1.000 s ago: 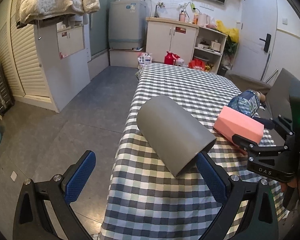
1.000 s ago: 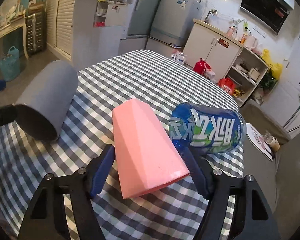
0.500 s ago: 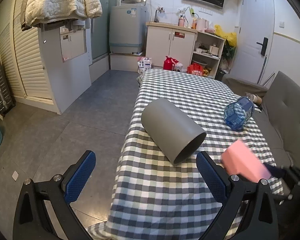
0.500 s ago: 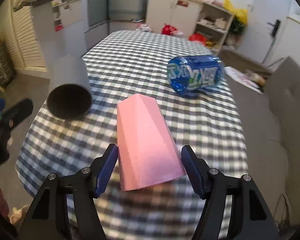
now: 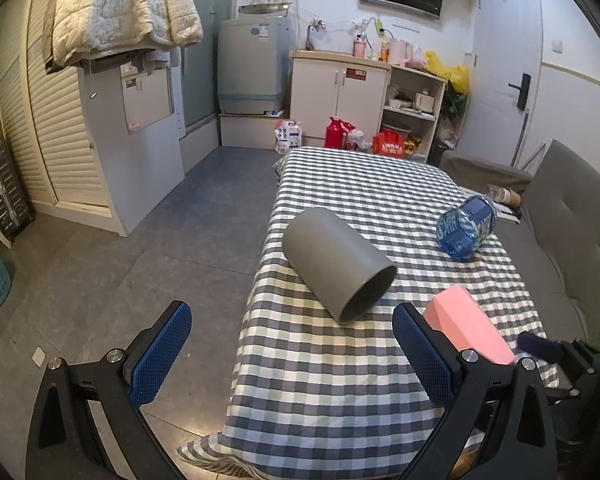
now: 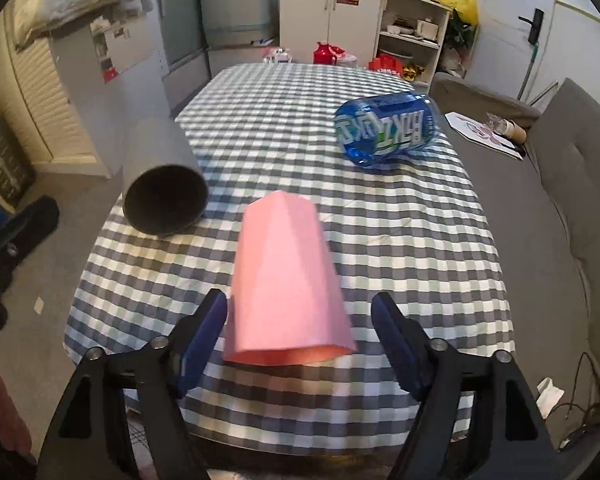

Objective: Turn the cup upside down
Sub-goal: 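Lift the pink cup with the right gripper and rotate it upright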

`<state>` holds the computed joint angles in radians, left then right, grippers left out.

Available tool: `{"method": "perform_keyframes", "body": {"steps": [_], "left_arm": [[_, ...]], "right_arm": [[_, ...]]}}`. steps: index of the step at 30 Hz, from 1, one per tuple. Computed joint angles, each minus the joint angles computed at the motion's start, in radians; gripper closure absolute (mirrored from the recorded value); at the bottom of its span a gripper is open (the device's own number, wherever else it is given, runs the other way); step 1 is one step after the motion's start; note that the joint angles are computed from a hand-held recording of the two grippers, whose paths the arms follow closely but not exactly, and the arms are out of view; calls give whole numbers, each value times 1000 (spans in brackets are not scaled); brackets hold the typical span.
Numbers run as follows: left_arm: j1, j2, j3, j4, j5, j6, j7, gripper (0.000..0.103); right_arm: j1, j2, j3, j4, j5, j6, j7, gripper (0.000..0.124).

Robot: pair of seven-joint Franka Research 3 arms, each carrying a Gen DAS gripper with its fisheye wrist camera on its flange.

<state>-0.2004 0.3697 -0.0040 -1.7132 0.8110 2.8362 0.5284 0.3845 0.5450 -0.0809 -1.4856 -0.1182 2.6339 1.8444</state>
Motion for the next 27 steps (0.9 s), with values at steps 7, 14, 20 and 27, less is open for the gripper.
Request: {"method": "perform_keyframes", "body": {"steps": [7,14,20,27], "left_arm": [[-31,57,-55,121,-81,-144,127,0],[-55,187,-120,323,-265,-244,305,0],[-121,363,-101,600,-342,-413,401,1],[-123,534,-115,855,-471,-572,499,2]], "right_arm": [[-37,-118,-20,-146,-2,92,-32,47],[-82,-176,-52,-236,-65,172,-2,46],[-154,-125,-6,-182,31,181,-119,46],[-161,-23,-8,-47,93,170,-204,46]]}}
